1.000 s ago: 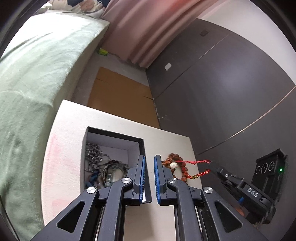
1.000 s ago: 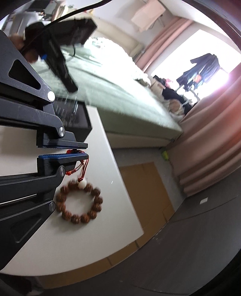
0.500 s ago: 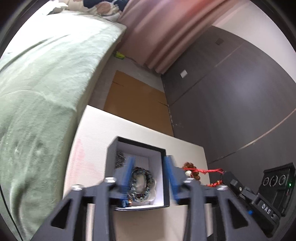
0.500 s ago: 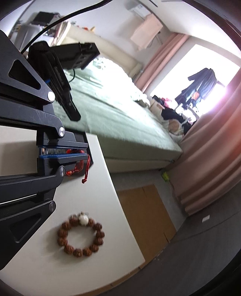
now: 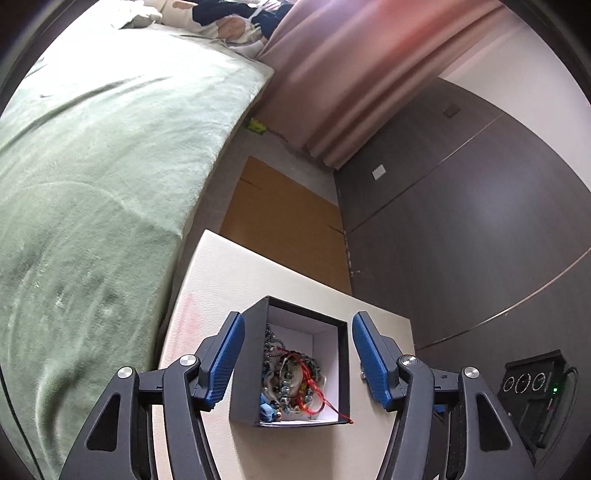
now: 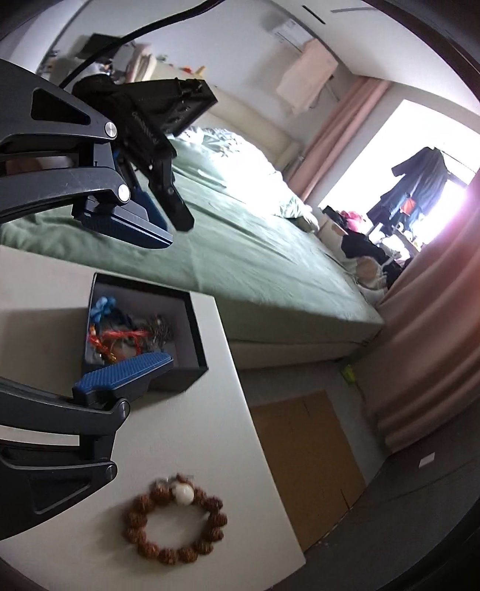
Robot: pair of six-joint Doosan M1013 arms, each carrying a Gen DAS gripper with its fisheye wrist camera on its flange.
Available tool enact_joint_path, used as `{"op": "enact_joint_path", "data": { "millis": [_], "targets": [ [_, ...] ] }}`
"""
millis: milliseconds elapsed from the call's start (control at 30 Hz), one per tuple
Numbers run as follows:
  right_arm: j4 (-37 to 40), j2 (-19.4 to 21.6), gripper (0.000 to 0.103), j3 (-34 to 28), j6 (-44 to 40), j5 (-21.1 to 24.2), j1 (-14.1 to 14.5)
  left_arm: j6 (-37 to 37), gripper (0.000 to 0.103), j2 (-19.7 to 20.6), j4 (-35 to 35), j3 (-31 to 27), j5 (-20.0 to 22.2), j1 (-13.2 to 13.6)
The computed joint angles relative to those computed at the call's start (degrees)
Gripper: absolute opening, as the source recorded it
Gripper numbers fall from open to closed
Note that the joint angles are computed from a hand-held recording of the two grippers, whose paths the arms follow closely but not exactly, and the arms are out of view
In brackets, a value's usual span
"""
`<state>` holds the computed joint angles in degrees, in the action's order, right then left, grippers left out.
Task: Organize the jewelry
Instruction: 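Release the grey-green bracelet into the box while the right gripper drops the red-cord bracelet in, then grasp the brown rudraksha bracelet with the left gripper and lift it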
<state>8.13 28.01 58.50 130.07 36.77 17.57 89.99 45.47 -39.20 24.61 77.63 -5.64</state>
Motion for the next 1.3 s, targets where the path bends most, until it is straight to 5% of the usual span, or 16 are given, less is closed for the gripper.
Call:
{"op": "enact_joint_path", "data": {
  "millis": [500, 900, 1300],
  "targets": [
    [-17.36, -6.98, 0.060, 8.02, 19.65, 2.69, -0.37, 5.38, 0.062, -5.67, 0.81, 9.50, -3.12, -2.57],
    [-17.27, -10.27, 0.060, 12.85, 26.32, 7.91, -2.11, 10.05, 0.062, -9.16, 2.17, 15.32, -4.54, -6.18],
    [-13.65, -14.18, 0.060, 18.44, 29.19, 5.22, -4.94, 8.76, 0.058, -8.25, 10.85, 14.24, -1.44, -12.09]
  ]
}}
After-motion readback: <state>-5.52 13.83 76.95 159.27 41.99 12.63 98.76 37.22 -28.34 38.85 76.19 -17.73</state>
